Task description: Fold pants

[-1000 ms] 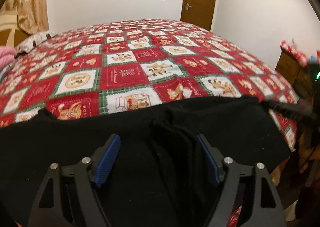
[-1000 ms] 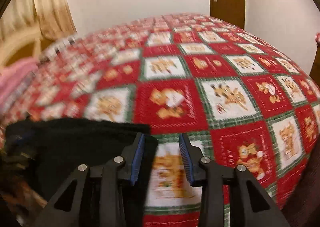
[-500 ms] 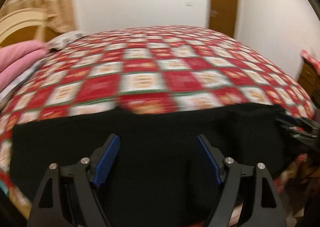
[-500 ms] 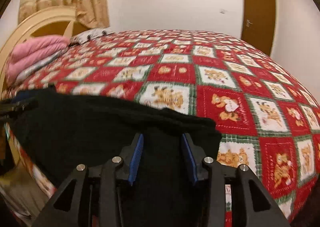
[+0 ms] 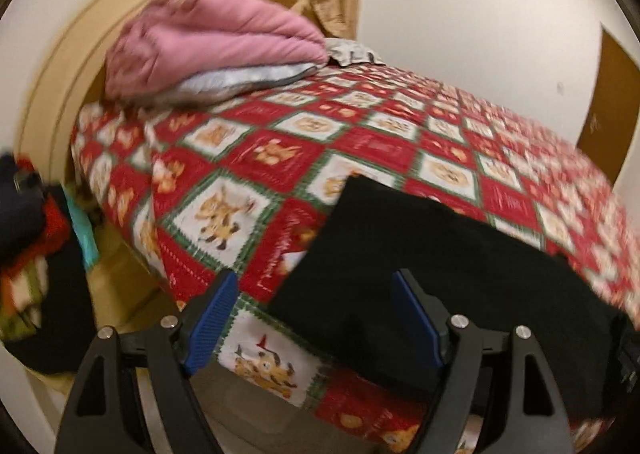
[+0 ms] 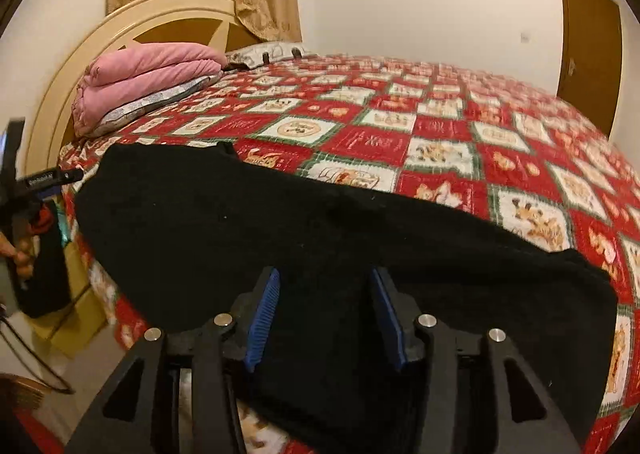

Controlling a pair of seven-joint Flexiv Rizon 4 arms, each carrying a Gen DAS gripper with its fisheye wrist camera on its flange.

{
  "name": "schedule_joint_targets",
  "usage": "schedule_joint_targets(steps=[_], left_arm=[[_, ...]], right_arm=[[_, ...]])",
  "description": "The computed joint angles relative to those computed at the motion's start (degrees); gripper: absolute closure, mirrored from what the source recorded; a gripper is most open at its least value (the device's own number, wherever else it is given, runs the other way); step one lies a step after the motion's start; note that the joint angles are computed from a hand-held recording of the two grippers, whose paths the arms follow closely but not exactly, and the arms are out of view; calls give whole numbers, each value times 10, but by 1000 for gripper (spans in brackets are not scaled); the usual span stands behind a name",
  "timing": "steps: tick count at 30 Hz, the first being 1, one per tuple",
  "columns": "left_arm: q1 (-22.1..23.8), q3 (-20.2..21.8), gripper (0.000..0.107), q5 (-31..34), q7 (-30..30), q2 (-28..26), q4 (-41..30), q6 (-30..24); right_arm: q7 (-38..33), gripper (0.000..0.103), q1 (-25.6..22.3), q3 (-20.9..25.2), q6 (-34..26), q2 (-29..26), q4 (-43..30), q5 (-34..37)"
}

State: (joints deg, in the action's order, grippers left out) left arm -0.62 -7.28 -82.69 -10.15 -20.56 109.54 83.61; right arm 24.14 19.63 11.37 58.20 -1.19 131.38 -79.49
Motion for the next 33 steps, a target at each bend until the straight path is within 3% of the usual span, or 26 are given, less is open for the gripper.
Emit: schedule_joint_targets(steps=[3, 7, 8, 9, 12, 13, 14, 17, 20, 21, 23, 28, 33], left_arm=[[18, 1, 25, 8, -49, -17, -17, -47], [36, 10, 25, 101, -164, -42, -25, -111], [41, 6, 25, 112, -183, -45, -23, -121], [44, -10, 25, 86, -164, -44, -18, -102], [43, -24, 48, 41, -119, -29, -7, -96], [44, -21, 64, 36, -113, -24, -5, -107], [52, -15, 71, 51, -125, -20, -6, -149], [43, -4, 78, 66, -136, -13, -5, -150], [14, -12, 78, 8, -73, 6, 1, -80], [-1, -21, 79, -39, -10, 20, 1, -49], [-22, -19, 79, -85, 55, 35, -8, -51], [-79, -8, 82, -135, 168, 121, 23, -150], [-139, 3, 82, -114, 211, 178, 61, -249]], right_arm=[[67, 54, -2, 9, -16, 37, 13, -37], [75, 54, 6, 24, -42, 53, 14, -26], [75, 54, 6, 24, -39, 52, 14, -22], [75, 54, 7, 24, -34, 51, 14, -16], [84, 54, 4, 20, -18, 47, 16, -11], [91, 54, 2, 19, -13, 48, 18, -14], [101, 54, 1, 19, -12, 49, 20, -17], [130, 54, -5, 18, -9, 58, 28, -29], [169, 54, -17, 17, -7, 85, 50, -39], [187, 54, -25, 14, -1, 98, 61, -42], [226, 54, -43, 9, 13, 130, 87, -44], [277, 53, -92, 2, 37, 230, 154, -21], [221, 53, -127, 9, 62, 320, 202, 40]])
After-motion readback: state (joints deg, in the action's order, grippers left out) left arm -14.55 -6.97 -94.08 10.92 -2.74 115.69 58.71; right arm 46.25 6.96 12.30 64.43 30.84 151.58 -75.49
